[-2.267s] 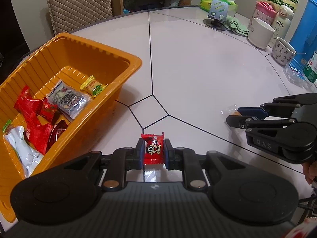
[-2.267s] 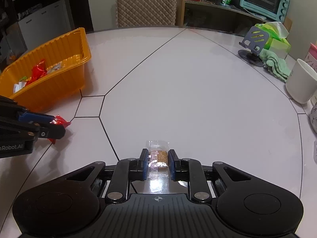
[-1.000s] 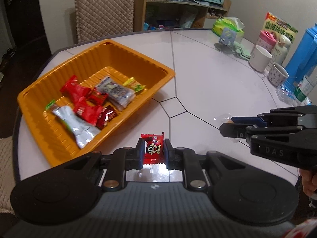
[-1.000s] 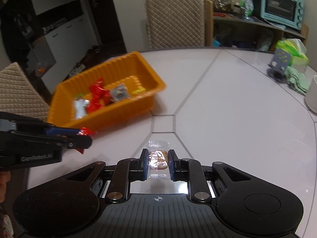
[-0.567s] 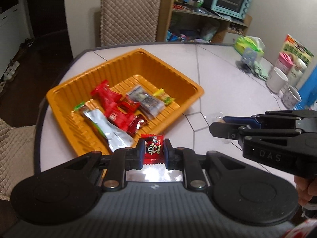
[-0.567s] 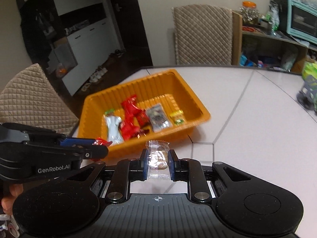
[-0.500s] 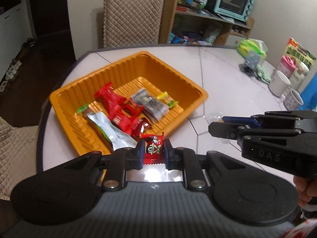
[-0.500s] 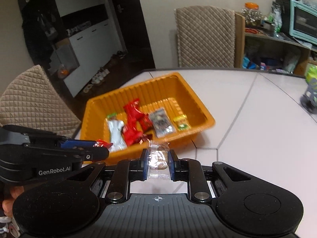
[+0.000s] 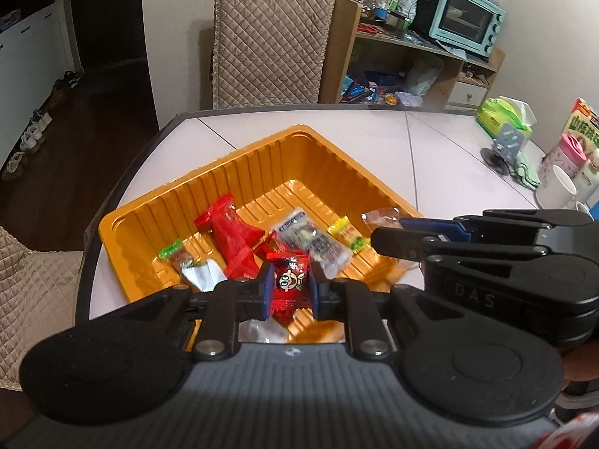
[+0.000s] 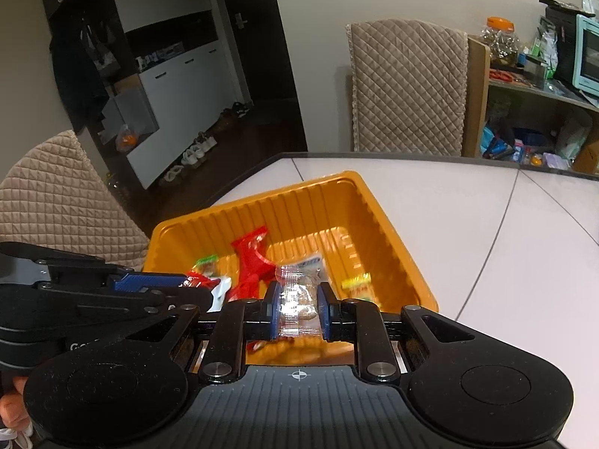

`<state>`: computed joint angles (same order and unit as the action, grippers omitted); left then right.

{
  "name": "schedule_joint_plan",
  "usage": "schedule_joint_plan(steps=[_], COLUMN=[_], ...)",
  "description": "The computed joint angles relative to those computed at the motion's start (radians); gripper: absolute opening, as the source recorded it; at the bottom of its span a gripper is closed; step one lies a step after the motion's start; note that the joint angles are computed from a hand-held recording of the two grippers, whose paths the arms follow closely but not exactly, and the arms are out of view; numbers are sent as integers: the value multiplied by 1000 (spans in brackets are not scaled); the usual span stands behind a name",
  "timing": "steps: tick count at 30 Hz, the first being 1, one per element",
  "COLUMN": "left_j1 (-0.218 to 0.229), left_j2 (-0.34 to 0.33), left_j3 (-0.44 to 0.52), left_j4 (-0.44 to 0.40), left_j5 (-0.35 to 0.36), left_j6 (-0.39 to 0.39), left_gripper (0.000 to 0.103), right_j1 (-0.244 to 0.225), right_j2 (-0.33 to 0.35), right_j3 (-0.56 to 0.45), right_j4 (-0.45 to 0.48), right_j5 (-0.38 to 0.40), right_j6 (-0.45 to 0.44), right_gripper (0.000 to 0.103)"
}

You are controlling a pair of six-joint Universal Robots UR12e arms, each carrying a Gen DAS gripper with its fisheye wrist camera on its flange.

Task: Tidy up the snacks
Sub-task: 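Carry the red candy with the left gripper while the right carries the clear candy to the tray, then open the left gripper over the tray while the right opens to drop the clear candy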

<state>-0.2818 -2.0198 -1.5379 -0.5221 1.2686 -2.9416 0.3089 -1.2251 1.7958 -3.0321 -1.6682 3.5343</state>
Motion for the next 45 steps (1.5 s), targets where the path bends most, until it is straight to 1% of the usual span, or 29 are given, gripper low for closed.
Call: schedule_joint_plan(steps=[8, 15, 26, 32, 37, 38, 39, 40, 41, 45], left_j1=[-15, -19, -22, -26, -29, -28, -28, -28, -28, -25], left_j2=[-64, -111, -172, -191, -200, -201, -202, -202, -202, -202], left_j3=[84, 141, 217, 241, 250, 254, 256, 256, 255, 256], left_j4=[-30, -35, -49, -60, -50, -53, -56, -56, -54, -56], left_j5=[34, 42, 38, 31, 35, 34, 32, 33, 39, 44], left_j6=[-8, -18, -25, -20, -25, -25, -28, -35, -46, -57], left_gripper=[17, 17, 17, 18, 18, 18, 24, 33, 35, 36], right_j1=[-35, -57, -71, -75, -77, -77, -77, -77, -77, -79], right_j2=[45, 73, 102, 108, 108, 108, 108, 108, 108, 106], right_j3=[-40, -63, -88, -91, -90, -89, -90, -89, -89, -87], right_j4=[8, 4, 5, 5, 2, 2, 1, 0, -1, -1], right_j5=[31, 52, 67, 68, 68, 69, 69, 67, 66, 71], right_j6=[-25, -33, -34, -32, -30, -29, -28, -27, -25, -27], right_gripper=[21, 21, 21, 21, 21, 21, 21, 21, 21, 21])
